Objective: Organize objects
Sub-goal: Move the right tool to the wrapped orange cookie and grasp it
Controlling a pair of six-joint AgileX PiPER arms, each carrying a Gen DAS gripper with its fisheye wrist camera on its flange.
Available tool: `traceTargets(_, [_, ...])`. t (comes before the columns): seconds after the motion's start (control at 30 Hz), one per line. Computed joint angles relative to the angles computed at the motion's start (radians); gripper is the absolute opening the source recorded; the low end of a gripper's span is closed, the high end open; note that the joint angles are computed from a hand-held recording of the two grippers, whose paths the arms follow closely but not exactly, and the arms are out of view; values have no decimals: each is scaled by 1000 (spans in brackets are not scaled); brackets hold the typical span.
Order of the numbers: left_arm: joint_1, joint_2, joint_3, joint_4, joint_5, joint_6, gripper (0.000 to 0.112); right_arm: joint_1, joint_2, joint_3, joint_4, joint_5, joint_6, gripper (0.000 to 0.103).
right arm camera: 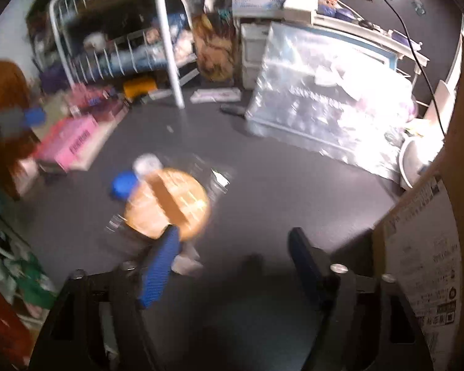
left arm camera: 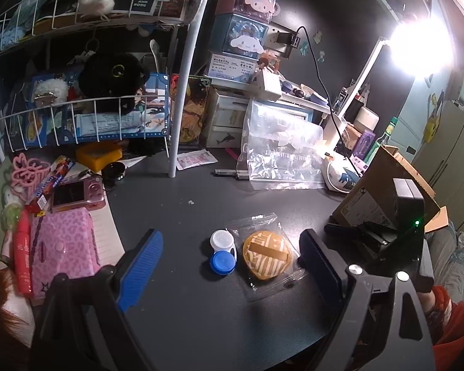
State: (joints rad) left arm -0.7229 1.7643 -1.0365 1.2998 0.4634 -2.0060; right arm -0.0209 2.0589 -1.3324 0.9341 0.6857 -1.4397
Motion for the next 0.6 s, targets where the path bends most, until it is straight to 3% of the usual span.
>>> traceTargets(0.07, [-4, -4, 1, -3, 7, 3, 88, 25, -11, 10, 29, 13, -9, 94])
traceTargets(0.3, [-16, -29, 31, -2, 36, -18, 88, 174, 29, 15, -74, -147, 166, 94])
traceTargets(0.47, [-16, -40, 46, -9, 48, -22, 88, 210, 49, 34, -78, -240, 172, 94])
traceTargets(0.53, [-16, -41, 48, -9, 49, -23, 88, 208, 42, 48, -50, -270, 132, 93])
traceTargets(0.6, [-14, -41, 48, -9, 44, -16, 88, 191, 39, 50, -17, -262, 92, 85])
